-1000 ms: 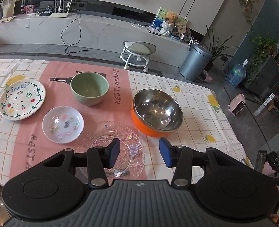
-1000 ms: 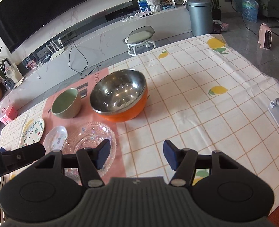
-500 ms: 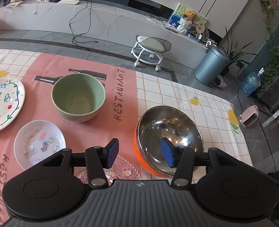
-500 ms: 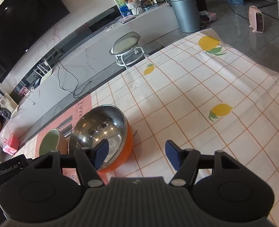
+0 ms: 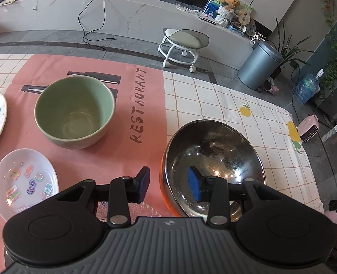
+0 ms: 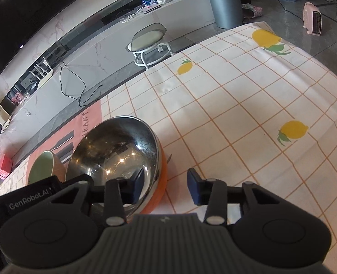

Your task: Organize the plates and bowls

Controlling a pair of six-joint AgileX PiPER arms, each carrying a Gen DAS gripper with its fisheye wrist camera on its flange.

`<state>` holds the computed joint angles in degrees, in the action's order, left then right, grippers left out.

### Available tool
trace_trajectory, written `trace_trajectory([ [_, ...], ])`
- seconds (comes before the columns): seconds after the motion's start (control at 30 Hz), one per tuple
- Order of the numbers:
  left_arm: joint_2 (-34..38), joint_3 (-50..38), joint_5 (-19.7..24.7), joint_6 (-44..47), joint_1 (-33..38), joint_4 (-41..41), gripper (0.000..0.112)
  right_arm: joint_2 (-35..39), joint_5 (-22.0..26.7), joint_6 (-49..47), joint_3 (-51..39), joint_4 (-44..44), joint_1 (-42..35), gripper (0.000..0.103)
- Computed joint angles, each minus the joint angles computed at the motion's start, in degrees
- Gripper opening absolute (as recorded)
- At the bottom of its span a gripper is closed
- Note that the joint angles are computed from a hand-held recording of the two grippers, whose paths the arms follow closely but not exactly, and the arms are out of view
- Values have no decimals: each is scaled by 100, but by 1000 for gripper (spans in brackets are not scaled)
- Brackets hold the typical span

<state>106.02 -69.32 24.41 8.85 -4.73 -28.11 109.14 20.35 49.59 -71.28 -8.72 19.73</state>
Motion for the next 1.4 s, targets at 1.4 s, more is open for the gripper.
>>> trace_trajectory([
  [1.4,-4850,2369,2545,915,3004,296,13,-2507,1064,2980,1276,-1954,3374,14],
])
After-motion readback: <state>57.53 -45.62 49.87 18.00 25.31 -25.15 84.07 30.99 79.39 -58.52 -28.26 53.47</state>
